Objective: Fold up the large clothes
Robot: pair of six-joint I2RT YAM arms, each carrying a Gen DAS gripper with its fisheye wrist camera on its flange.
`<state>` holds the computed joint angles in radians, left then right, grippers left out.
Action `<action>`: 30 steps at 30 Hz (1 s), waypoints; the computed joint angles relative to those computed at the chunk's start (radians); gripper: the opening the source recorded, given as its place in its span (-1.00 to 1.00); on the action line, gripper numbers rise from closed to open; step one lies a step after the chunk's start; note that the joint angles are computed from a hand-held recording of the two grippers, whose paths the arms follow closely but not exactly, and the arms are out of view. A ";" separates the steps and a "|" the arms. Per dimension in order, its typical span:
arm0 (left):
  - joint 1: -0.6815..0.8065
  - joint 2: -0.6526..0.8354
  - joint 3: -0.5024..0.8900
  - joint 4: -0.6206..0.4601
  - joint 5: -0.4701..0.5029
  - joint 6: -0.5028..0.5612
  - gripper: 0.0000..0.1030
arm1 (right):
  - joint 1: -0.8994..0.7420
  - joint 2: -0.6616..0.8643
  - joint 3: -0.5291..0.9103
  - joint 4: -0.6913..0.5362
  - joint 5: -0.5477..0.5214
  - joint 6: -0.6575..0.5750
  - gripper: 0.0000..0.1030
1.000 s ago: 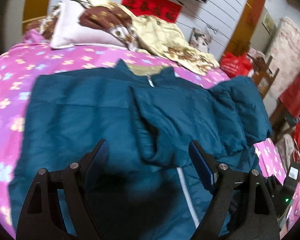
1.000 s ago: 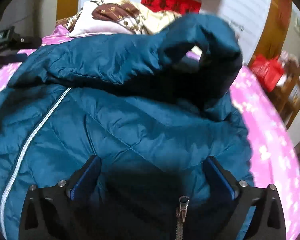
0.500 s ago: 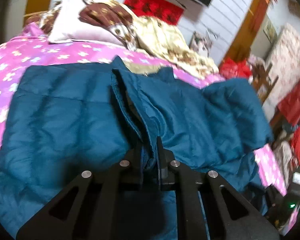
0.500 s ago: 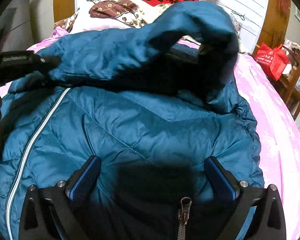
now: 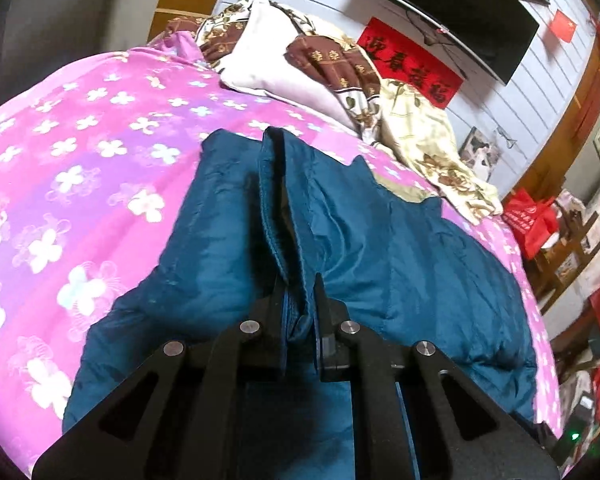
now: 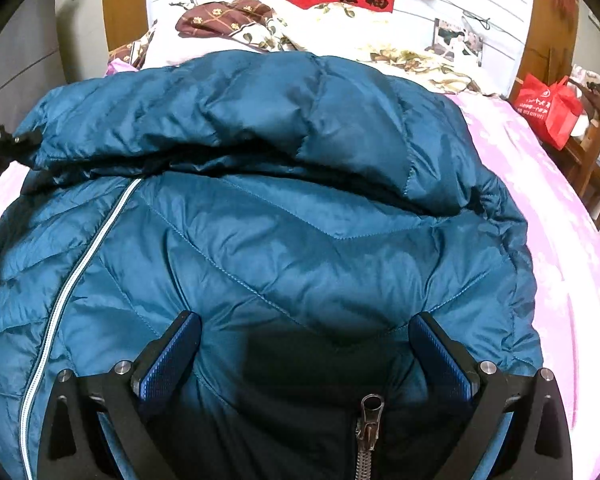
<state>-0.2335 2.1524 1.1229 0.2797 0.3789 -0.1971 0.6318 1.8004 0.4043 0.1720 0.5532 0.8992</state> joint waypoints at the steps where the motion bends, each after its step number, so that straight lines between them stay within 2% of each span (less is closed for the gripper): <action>1: -0.006 0.003 -0.003 -0.002 -0.020 0.006 -0.84 | -0.004 -0.002 -0.004 0.005 -0.003 -0.004 1.00; 4: -0.025 0.030 0.035 -0.062 -0.059 0.000 -0.68 | -0.017 -0.007 -0.014 0.022 -0.014 -0.017 1.00; 6: -0.008 0.017 0.011 -0.043 -0.091 -0.039 -0.36 | -0.025 -0.008 -0.020 0.037 -0.022 -0.023 1.00; 7: -0.001 0.006 -0.002 -0.030 -0.113 -0.057 -0.27 | -0.029 -0.010 -0.024 0.043 -0.027 -0.027 1.00; 11: 0.022 -0.071 -0.093 0.098 -0.226 -0.096 -0.19 | -0.037 -0.009 -0.023 0.049 -0.034 -0.035 1.00; 14: 0.000 -0.088 -0.074 0.102 -0.213 -0.035 -0.13 | -0.046 -0.010 -0.024 0.051 -0.042 -0.043 1.00; 17: -0.087 -0.066 -0.018 0.081 -0.215 0.123 0.12 | -0.055 -0.008 -0.028 0.064 -0.055 -0.047 1.00; 19: -0.124 -0.006 0.049 0.062 -0.211 0.177 0.14 | -0.055 -0.007 -0.031 0.070 -0.057 -0.046 1.00; 20: -0.137 0.031 0.088 0.029 -0.239 0.194 0.14 | -0.055 -0.007 -0.032 0.072 -0.057 -0.046 1.00; 24: -0.136 0.164 0.257 -0.201 -0.246 0.209 0.15 | -0.059 -0.003 -0.031 0.077 -0.060 -0.049 1.00; 27: -0.146 0.150 0.243 -0.238 -0.261 0.214 0.14 | -0.059 -0.001 -0.033 0.084 -0.064 -0.048 1.00; 30: -0.173 0.111 0.155 -0.196 -0.315 0.239 0.14 | -0.064 -0.002 -0.040 0.094 -0.069 -0.055 1.00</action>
<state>-0.4067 2.2634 1.2774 0.0833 0.0642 0.0419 0.5675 1.7981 0.3644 0.2661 0.4847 0.8441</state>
